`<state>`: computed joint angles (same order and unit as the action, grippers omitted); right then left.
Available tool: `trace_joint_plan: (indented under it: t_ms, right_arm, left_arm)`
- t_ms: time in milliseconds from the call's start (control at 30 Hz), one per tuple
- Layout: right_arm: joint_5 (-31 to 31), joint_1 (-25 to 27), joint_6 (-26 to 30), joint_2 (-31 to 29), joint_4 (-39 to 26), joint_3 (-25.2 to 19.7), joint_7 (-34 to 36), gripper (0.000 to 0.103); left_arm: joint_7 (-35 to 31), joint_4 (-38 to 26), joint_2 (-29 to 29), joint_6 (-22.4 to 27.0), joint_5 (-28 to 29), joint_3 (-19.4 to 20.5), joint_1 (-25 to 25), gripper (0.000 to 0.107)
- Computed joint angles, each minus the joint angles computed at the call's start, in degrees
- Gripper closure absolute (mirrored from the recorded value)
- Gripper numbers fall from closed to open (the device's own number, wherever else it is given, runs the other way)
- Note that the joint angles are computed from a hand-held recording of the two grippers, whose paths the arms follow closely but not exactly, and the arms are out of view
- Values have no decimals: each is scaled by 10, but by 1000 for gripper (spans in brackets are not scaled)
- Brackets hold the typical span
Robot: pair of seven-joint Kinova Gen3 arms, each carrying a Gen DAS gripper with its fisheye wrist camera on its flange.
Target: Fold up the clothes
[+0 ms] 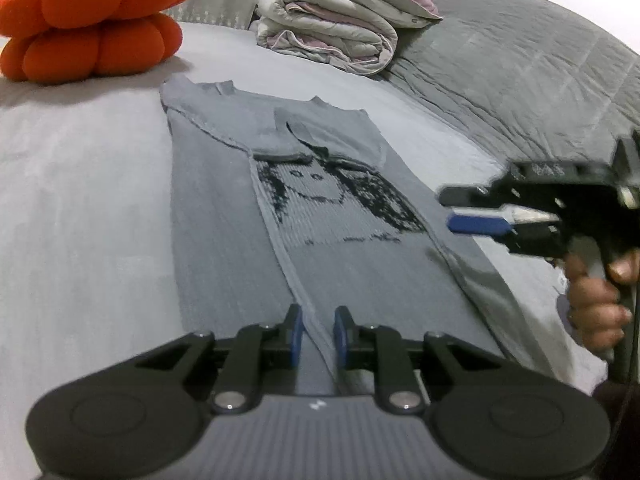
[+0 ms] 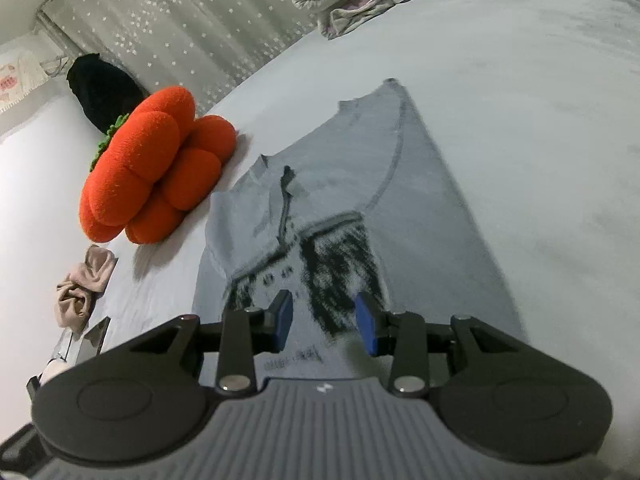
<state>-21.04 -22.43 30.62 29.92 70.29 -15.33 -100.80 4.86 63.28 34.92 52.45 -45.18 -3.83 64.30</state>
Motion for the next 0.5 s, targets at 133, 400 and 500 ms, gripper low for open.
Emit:
trace_joint_plan:
  t_ms: [133,400,500]
  right_arm:
    - [-51,56,-20,-45,80,-44,52,64]
    - [-187,131,-39,-107,209,-93,180,64]
    - [-240,146,-33,-123,246,-97,220,64]
  left_arm:
    - [13,0,2,15,-9,2,26,89]
    - [23,-52,21,76,3,13,62,88]
    - [7,-98,43,127,7,14,84,85]
